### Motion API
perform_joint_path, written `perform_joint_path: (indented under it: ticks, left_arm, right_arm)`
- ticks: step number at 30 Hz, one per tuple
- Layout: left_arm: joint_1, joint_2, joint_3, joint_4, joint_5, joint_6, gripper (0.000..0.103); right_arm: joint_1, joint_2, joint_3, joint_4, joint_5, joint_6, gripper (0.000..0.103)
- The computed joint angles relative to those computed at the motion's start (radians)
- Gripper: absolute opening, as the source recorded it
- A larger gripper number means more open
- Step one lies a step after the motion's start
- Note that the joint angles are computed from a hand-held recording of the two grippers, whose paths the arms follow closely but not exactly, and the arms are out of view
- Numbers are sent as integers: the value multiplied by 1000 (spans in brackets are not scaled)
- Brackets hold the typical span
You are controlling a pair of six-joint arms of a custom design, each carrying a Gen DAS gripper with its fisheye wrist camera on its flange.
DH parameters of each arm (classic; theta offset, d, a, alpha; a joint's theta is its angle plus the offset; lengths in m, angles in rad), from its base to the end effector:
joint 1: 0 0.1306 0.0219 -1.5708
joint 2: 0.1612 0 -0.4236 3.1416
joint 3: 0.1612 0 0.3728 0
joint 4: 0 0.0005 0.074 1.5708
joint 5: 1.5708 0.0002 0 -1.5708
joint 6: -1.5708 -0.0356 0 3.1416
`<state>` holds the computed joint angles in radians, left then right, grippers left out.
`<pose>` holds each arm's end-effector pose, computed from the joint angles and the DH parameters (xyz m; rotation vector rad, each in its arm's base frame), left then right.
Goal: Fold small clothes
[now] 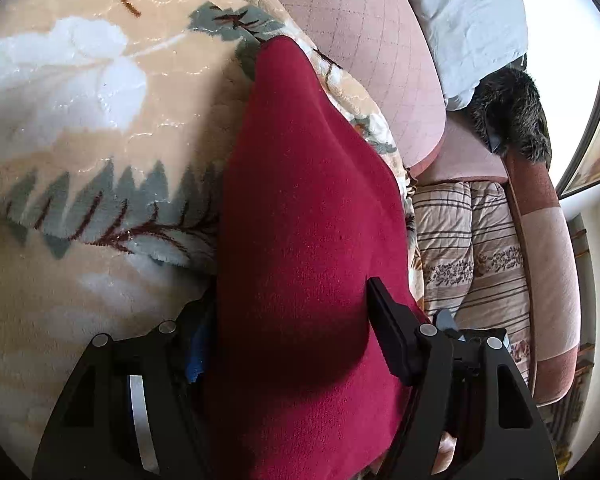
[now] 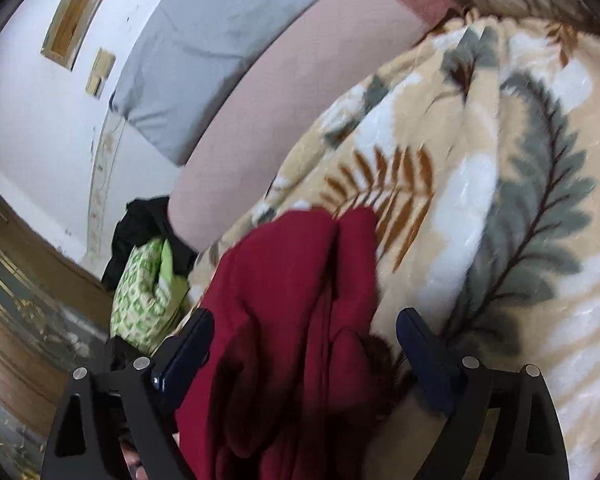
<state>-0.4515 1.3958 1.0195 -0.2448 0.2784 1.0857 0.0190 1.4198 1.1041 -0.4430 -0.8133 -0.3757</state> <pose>0.4010 -0.2059 0.3540 -0.5867 2.3448 -1.1044 0.4514 0.0339 0.3705 -0.0108 2.2956 1.1435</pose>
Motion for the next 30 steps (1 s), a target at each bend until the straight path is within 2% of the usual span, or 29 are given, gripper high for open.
perform_joint_path:
  ticks: [4, 6, 7, 8, 9, 11, 14, 15, 16, 18, 23, 26, 30]
  left_arm:
    - [1, 0, -6, 4, -1, -3, 69]
    - [1, -1, -8, 6, -1, -3, 69]
    - [2, -1, -9, 7, 0, -3, 69]
    - [2, -1, -8, 6, 0, -3, 69]
    - [1, 0, -8, 6, 0, -2, 69]
    - [-1, 3, -1, -3, -7, -4, 69]
    - [-7, 5, 11, -24, -26, -1, 66]
    - [-12, 5, 21, -51, -46, -5, 58]
    - [-23, 4, 37, -92, -81, -16, 55]
    - [-47, -1, 69, -159, -150, -64, 44]
    - [-82, -81, 89, -279, -256, -88, 41]
    - [-99, -190, 57, -341, -316, -106, 41]
    - [-106, -356, -18, -430, -345, -72, 41]
  right_arm:
    - [23, 18, 14, -42, 7, 90, 91]
    - [23, 25, 19, -57, -29, 133, 93]
    - [25, 34, 31, -90, -57, 174, 93]
    - [31, 37, 41, -116, -39, 204, 90]
    - [32, 40, 42, -131, -4, 211, 80]
    - [24, 52, 43, -132, -1, 174, 68]
    - [29, 56, 58, -169, -7, 220, 63]
    - [29, 55, 55, -159, -12, 216, 56]
    - [28, 57, 54, -155, -24, 209, 52]
    - [32, 46, 57, -147, -25, 215, 41]
    - [62, -15, 61, -139, -26, 202, 38]
    - [99, -64, 51, -143, -54, 191, 38]
    - [163, -136, 21, -179, -92, 186, 38]
